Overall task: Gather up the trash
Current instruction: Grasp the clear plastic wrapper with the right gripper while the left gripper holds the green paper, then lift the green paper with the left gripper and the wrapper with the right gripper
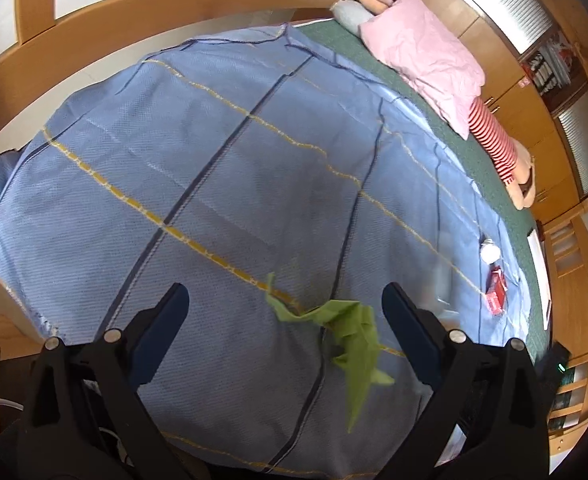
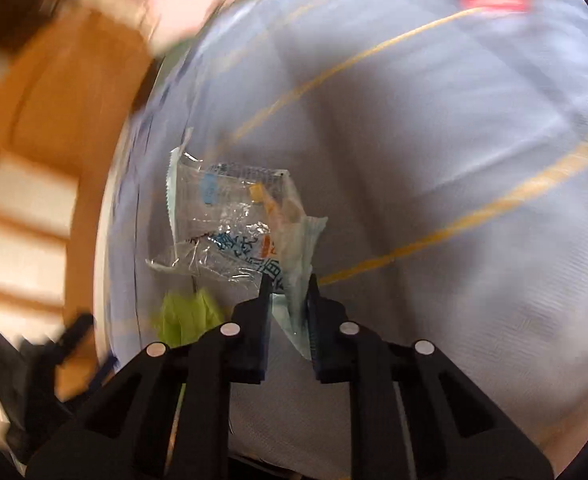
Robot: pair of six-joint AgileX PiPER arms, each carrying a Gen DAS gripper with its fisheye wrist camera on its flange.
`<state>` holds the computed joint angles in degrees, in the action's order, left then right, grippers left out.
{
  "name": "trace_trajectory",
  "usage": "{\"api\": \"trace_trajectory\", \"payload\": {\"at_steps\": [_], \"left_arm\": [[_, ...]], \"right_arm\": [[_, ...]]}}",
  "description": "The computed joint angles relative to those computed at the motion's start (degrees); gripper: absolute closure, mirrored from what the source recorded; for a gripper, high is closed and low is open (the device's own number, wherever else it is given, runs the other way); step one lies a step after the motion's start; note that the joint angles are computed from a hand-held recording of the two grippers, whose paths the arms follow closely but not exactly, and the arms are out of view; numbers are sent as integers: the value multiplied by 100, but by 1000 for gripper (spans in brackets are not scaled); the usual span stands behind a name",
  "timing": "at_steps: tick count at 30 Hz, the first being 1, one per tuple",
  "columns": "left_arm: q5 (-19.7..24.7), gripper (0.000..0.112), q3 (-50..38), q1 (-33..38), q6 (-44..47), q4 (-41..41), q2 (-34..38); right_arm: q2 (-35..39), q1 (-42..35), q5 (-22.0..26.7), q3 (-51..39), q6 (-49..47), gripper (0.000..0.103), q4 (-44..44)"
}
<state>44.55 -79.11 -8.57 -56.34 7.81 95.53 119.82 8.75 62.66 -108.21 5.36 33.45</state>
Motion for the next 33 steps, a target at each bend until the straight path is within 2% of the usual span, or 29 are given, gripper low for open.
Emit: {"api": "trace_trajectory", "payload": {"at_steps": [3,5,7,8,9,10,12,14,15,16,17,19,24,29,33], "left_arm": [[24,16,-385,-84,694,-377,372],[150,16,-796,-270,993,-423,757],[326,19,-1310,-575,1220,-119,1221],[410,24,-1501,-727,1230,128,1403],[555,37,-1717,-892,1265,411,1621],[754,42,-1949,-994,1428,465,1855],[964,43,-2188,-1017,1774,203,2151],[985,50,-2172,-1087,1766,330,2267],[1026,64,-2162,-1191,1622,687,2277],[1109,83,-2168,-1247,1577,861,2266],[1066,84,-2124,-1231,1607,822,2208],[734,85,-1792,-1191,1438,804,1880],[350,85,-1201,-1571,533,2090,1083],[343,85,-776,-1935,-26,2912,401],[571,85,-661,-2274,-388,3542,136]], "right_arm": [[-1008,-301,-725,1195,-67,86,41],[-1384,-483,-813,1678,-352,86,326],[-1748,-735,-781,2108,-694,86,641],[-1893,-819,-782,2248,-796,86,687],[-2041,-901,-785,2367,-901,86,692],[-2142,-876,-871,2450,-921,86,637],[-2358,-922,-930,2575,-979,86,477],[-2498,-911,-997,2647,-1000,86,337],[-2542,-944,-1048,2730,-1092,86,345],[-2587,-953,-1104,2780,-1141,86,312],[-2675,-924,-1194,2859,-1144,86,229],[-2733,-867,-1345,2901,-1118,86,46],[-2849,-649,-1626,2935,-949,86,-406],[-2914,-420,-1793,2965,-821,86,-713],[-2930,-240,-1893,2973,-738,86,-924]]}}
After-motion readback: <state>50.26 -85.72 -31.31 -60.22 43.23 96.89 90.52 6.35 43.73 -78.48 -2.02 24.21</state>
